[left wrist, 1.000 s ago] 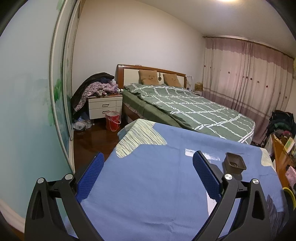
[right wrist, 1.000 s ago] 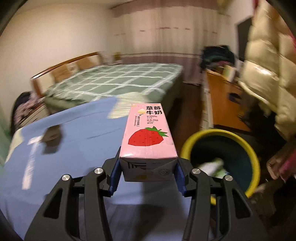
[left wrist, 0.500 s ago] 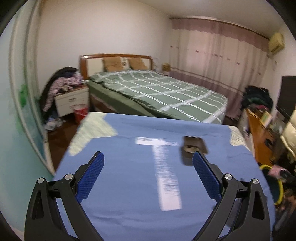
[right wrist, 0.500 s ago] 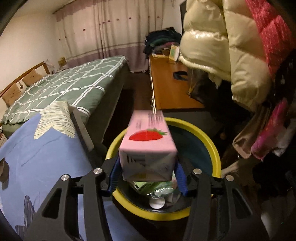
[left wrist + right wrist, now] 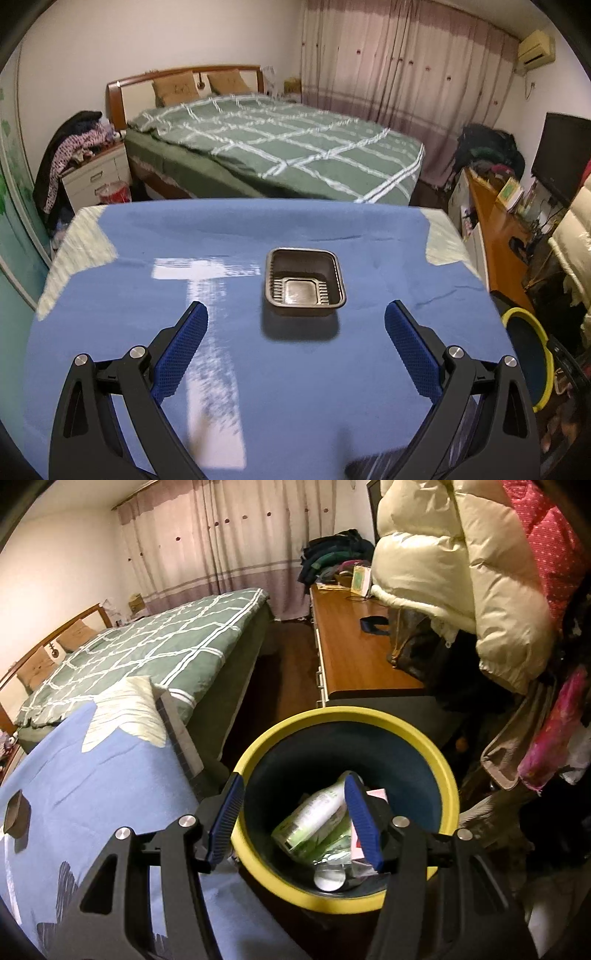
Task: Collect trash
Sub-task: 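Grasp the brown plastic tray with the left gripper, then carry the brown tray over the bin and open the left gripper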
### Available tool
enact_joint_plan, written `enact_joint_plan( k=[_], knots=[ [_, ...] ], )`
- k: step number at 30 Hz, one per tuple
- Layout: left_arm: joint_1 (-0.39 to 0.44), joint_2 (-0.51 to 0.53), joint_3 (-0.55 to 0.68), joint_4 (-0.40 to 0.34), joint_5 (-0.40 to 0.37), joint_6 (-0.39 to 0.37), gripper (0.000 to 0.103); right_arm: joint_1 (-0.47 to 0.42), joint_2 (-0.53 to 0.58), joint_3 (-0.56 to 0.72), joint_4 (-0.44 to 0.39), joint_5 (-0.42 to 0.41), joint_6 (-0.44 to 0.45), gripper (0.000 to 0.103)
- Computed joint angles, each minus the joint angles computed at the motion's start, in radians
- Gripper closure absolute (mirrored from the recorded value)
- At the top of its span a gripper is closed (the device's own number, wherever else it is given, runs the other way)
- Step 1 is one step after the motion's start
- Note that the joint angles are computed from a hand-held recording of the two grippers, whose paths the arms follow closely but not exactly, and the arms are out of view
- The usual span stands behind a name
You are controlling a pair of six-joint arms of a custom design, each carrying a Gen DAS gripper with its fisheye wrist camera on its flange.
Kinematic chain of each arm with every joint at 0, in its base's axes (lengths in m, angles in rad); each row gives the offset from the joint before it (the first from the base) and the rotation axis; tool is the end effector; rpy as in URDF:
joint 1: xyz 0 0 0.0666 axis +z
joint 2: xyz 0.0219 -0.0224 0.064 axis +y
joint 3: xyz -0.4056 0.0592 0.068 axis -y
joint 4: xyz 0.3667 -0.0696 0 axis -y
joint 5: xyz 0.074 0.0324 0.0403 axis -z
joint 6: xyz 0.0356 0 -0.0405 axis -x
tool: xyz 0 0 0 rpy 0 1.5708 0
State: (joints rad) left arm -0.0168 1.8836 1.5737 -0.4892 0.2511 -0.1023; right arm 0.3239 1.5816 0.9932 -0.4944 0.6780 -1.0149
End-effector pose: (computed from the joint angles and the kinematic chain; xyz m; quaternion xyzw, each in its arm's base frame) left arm 0.6359 -0.0199 0.3059 0.1017 0.9148 -0.1000 0.3780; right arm 0.4308 0.1207 0.2420 0.3855 0.8339 -0.1117 0.3789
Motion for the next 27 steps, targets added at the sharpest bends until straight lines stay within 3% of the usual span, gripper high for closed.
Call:
enact_joint_plan(
  k=[13,19,20,24,27],
  knots=[
    [-0.064,0.263,0.352,-0.222,-0.125,0.003,0.008,0.0,-0.006,-0.007,0.036,-0.037,0.024,0.048],
    [-0.07,0.34,0.467,-0.286,-0.157,0.01,0.008,0.004,-0.004,0.0,0.032,-0.04,0.027,0.048],
    [-0.071,0.354,0.491,-0.304,-0.16,0.011,0.009,0.003,-0.004,-0.001,0.034,-0.043,0.028,0.048],
    [-0.072,0.387,0.547,-0.348,-0.16,0.002,0.032,0.008,-0.011,-0.005,0.039,-0.04,0.023,0.048],
    [-0.07,0.384,0.551,-0.357,-0.143,-0.007,0.035,0.013,-0.031,-0.017,0.05,-0.038,0.025,0.048]
  ],
)
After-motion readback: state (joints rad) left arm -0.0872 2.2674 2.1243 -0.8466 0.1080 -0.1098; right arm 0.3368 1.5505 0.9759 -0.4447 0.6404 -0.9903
